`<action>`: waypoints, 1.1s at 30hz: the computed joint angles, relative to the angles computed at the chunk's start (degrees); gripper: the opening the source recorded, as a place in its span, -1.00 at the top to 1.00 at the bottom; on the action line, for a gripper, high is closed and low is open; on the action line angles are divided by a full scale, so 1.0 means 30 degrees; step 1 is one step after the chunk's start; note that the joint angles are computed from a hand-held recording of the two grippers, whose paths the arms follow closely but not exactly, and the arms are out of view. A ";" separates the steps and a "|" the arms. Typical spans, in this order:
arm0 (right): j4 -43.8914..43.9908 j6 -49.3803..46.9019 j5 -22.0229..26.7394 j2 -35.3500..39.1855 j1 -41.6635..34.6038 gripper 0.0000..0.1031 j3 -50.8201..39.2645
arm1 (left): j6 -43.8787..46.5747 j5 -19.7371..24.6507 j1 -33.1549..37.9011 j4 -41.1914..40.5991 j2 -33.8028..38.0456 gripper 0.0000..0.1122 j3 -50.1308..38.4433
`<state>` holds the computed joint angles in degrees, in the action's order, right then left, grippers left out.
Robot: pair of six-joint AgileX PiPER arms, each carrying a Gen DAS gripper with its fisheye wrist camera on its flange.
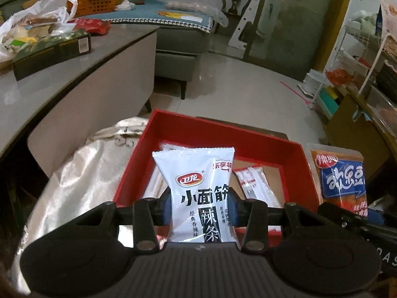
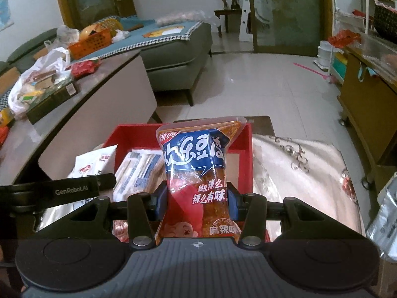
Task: Organize snacks
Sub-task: 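Lift both packets and carry them over the red tray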
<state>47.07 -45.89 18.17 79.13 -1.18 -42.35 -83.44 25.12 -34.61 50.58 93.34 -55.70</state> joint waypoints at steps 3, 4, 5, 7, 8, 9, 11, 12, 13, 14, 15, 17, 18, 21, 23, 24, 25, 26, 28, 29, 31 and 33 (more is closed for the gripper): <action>-0.0337 0.0456 -0.0209 0.0556 0.0109 -0.05 -0.0413 | -0.0401 0.0374 -0.0068 0.0784 0.0305 0.35 -0.0456; -0.0305 0.0464 -0.0269 0.0729 0.0119 -0.05 -0.0546 | -0.0382 0.0460 -0.0070 0.0848 0.0411 0.35 -0.0622; -0.0211 0.0402 -0.0341 0.0894 0.0149 -0.05 -0.0685 | -0.0374 0.0453 -0.0039 0.0905 0.0536 0.35 -0.0769; -0.0259 0.0475 -0.0471 0.1251 0.0260 -0.05 -0.1030 | -0.0185 0.0459 0.0061 0.0886 0.0819 0.35 -0.1106; -0.0138 0.0384 -0.0594 0.1387 0.0327 -0.05 -0.1119 | -0.0202 0.0543 0.0051 0.1002 0.0944 0.35 -0.1240; -0.0034 0.0263 -0.0644 0.1558 0.0335 -0.05 -0.1254 | -0.0220 0.0639 0.0027 0.1161 0.1072 0.35 -0.1390; -0.0015 0.0223 -0.0770 0.1905 0.0405 -0.05 -0.1488 | -0.0342 0.0856 0.0029 0.1506 0.1313 0.35 -0.1678; -0.0035 0.0225 -0.0824 0.2090 0.0431 -0.05 -0.1617 | -0.0391 0.0905 0.0072 0.1638 0.1432 0.35 -0.1816; 0.0120 0.0065 -0.0910 0.2249 0.0464 -0.05 -0.1685 | -0.0350 0.0911 0.0117 0.1652 0.1524 0.35 -0.1938; 0.0274 -0.0100 -0.0917 0.2421 0.0455 -0.05 -0.1786 | -0.0300 0.0899 0.0190 0.1642 0.1656 0.35 -0.2079; 0.0393 -0.0217 -0.0973 0.2602 0.0474 -0.05 -0.1893 | -0.0162 0.0884 0.0271 0.1567 0.1784 0.35 -0.2219; 0.0427 -0.0235 -0.1045 0.2868 0.0535 -0.05 -0.2069 | -0.0016 0.0934 0.0346 0.1510 0.2055 0.35 -0.2488; 0.0594 -0.0386 -0.1087 0.2975 0.0550 -0.05 -0.2121 | 0.0078 0.0981 0.0360 0.1446 0.2209 0.35 -0.2639; 0.0094 0.0055 -0.1188 0.3245 0.0696 -0.05 -0.2365 | 0.0389 0.0894 0.0476 0.1242 0.2427 0.35 -0.2853; 0.0154 -0.0001 -0.1151 0.3375 0.0655 -0.05 -0.2438 | 0.0389 0.0993 0.0460 0.1332 0.2520 0.35 -0.2984; 0.0138 0.0012 -0.1152 0.3433 0.0633 -0.05 -0.2460 | 0.0315 0.1025 0.0444 0.1446 0.2554 0.35 -0.3014; 0.0058 0.0122 -0.1195 0.3475 0.0647 -0.05 -0.2473 | 0.0302 0.1104 0.0407 0.1502 0.2583 0.35 -0.3069; -0.0070 0.0244 -0.1136 0.3549 0.0616 -0.05 -0.2538 | 0.0359 0.1144 0.0399 0.1471 0.2615 0.35 -0.3129; -0.0265 0.0448 -0.1127 0.3621 0.0625 -0.05 -0.2589 | 0.0391 0.1150 0.0398 0.1461 0.2669 0.34 -0.3191; -0.0383 0.0575 -0.1155 0.3625 0.0632 -0.05 -0.2586 | 0.0413 0.1200 0.0362 0.1451 0.2714 0.34 -0.3221; -0.0486 0.0698 -0.1116 0.3646 0.0603 -0.05 -0.2632 | 0.0449 0.1268 0.0333 0.1443 0.2816 0.34 -0.3297; -0.0865 0.1110 -0.1152 0.3739 0.0687 -0.05 -0.2775 | 0.0597 0.1312 0.0380 0.1375 0.2916 0.34 -0.3428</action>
<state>44.48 -42.56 14.71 90.34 0.88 -50.68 -81.65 29.06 -33.47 54.71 102.09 -65.98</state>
